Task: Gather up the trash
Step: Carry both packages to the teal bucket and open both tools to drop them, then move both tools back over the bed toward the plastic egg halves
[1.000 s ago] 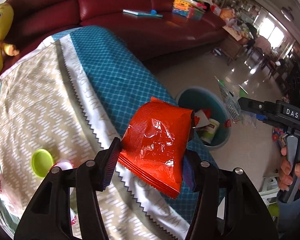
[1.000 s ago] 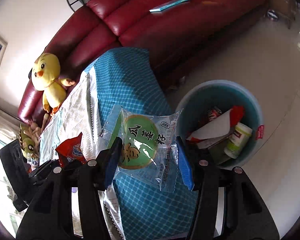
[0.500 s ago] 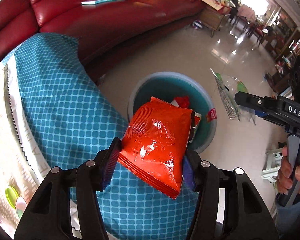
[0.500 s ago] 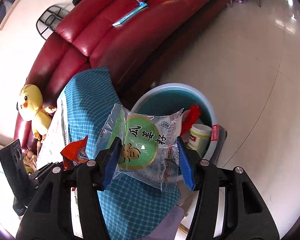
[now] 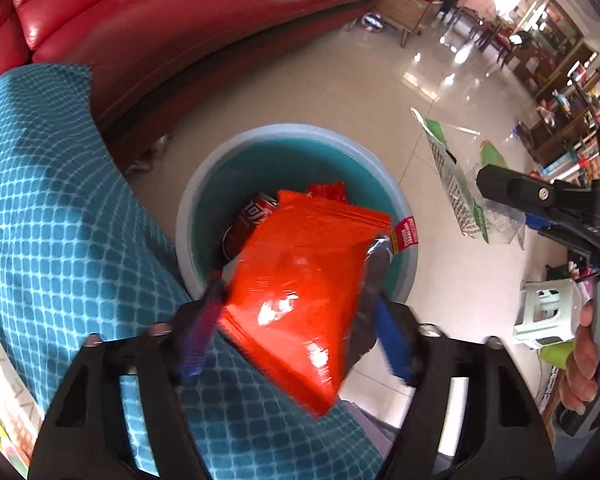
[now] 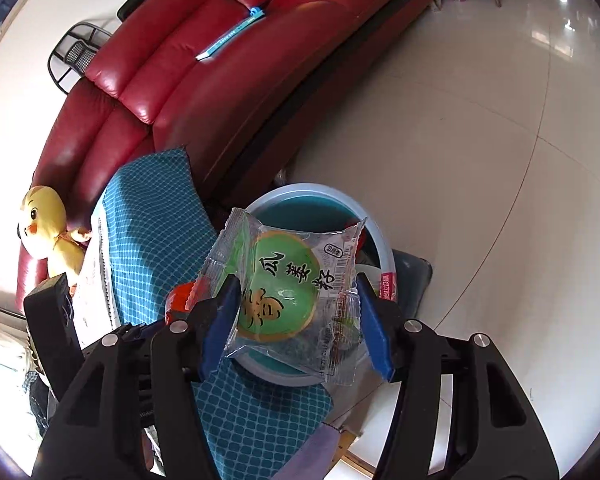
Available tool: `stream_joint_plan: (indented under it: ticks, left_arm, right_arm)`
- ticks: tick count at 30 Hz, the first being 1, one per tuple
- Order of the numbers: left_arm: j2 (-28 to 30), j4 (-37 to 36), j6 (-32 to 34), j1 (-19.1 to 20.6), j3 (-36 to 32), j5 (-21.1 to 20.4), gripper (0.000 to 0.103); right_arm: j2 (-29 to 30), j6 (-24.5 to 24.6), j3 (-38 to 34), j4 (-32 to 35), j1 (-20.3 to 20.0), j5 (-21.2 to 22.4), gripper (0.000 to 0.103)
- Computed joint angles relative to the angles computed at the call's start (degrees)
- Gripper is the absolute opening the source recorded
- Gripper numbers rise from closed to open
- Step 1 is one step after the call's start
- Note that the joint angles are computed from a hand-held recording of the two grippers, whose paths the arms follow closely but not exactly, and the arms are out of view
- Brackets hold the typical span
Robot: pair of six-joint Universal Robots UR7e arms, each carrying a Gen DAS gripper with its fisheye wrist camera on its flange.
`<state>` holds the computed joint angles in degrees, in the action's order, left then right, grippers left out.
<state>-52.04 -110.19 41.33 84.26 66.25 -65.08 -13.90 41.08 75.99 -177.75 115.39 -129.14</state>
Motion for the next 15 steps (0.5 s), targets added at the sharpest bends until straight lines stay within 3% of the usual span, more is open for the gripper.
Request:
stream_joint_plan:
  ticks: [1, 3, 15]
  left_arm:
    - [-0.20, -1.01, 0.35, -0.08, 0.65, 0.37, 0.088]
    - [-0.61, -2.50, 1.11, 0.13, 1.53, 0.43, 0.091]
    - [-2.40, -1.60, -0.95, 1.38, -0.09, -1.75, 0.096]
  right_arm:
    - [0.09, 0.04, -0.34, 0.38, -0.05, -0.01, 0.056]
    - [0.30, -0.02, -0.79, 0.98, -0.10, 0.00, 0.056]
    - [3.04, -1.52, -6.01, 4.68, -0.39, 0.19, 0.057]
